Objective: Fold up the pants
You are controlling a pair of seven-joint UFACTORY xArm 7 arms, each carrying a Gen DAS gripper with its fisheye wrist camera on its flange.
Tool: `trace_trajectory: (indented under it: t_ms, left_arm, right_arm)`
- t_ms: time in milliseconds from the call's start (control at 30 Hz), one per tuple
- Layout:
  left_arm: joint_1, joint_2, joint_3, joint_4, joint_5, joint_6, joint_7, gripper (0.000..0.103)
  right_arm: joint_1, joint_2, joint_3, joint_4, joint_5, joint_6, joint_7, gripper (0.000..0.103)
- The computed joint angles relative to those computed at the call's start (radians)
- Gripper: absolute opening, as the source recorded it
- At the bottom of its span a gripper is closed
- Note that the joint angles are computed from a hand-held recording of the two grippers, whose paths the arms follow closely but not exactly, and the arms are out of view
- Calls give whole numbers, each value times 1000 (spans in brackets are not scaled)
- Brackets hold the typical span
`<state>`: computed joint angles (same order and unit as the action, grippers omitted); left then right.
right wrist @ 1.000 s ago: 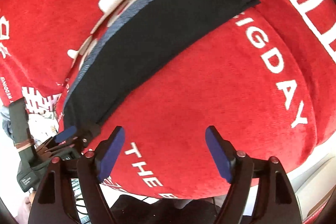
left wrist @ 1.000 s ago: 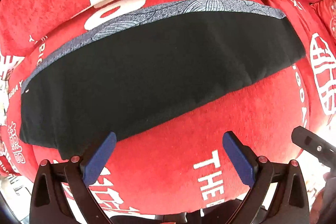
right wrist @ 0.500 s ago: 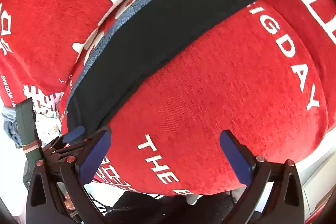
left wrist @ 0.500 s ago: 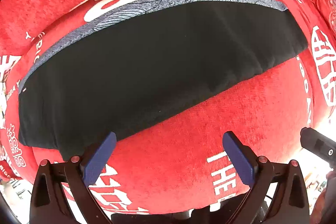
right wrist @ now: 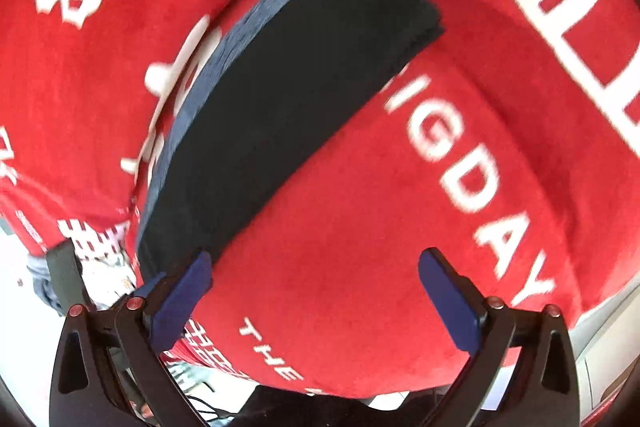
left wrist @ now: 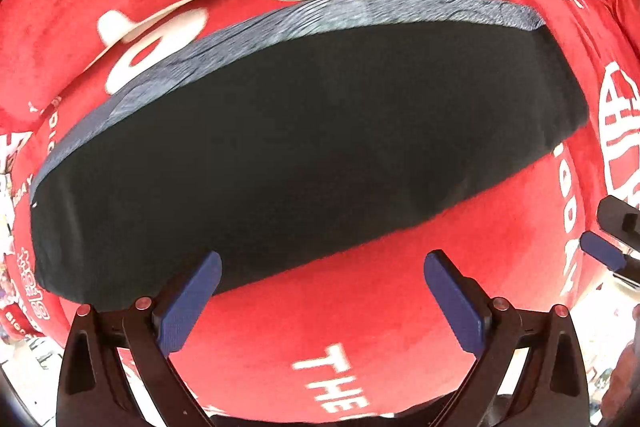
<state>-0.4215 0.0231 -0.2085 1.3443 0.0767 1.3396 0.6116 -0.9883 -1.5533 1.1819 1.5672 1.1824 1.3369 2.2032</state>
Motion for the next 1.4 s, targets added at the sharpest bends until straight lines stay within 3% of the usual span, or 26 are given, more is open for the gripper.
trace_trajectory:
  t_ms: [300,467,533,600,900,1033,1067,1100,1133,1233,1400]
  left_arm:
    - [-56,22,-32,11,-4,-47,-134,102]
    - [-64,25,-30,-6,-17,-185,-205,102]
    - [-66,44,-28,-17,17,-220,-227,101]
    - [-71,52,-28,-34,28,-211,-260,101]
    - [-47,25,-17,-95,-52,-241,-232,101]
    - [-61,34,-29,-43,-36,-226,-228,73]
    - [-65,59,-31,4,-26,-237,-232,73]
    - [-68,55,-31,10,-22,-269,-244,73]
    - [-71,60,-31,22,-19,-296,-259,73]
    - [-87,91,-36,63,-15,-337,-307,73]
    - [-114,111,-45,-26,-16,-389,-317,73]
  right_arm:
    - [170,-103,12,-247,-39,-100,42,103]
    - [223,-186,25,-313,-118,-143,145,103]
    - [243,-226,38,-338,-128,-169,192,95]
    - [263,-250,64,-363,-105,-209,220,73]
    - [265,-333,94,-412,-188,-245,273,69]
    - [254,-374,98,-430,-211,-261,350,69]
    - [258,-400,99,-440,-206,-274,395,53]
    - [264,-409,103,-451,-198,-289,410,15]
    - [266,-417,100,-458,-205,-306,403,15]
    - [253,-332,79,-453,-240,-341,241,15]
    - [204,-150,48,-401,-330,-425,-49,15]
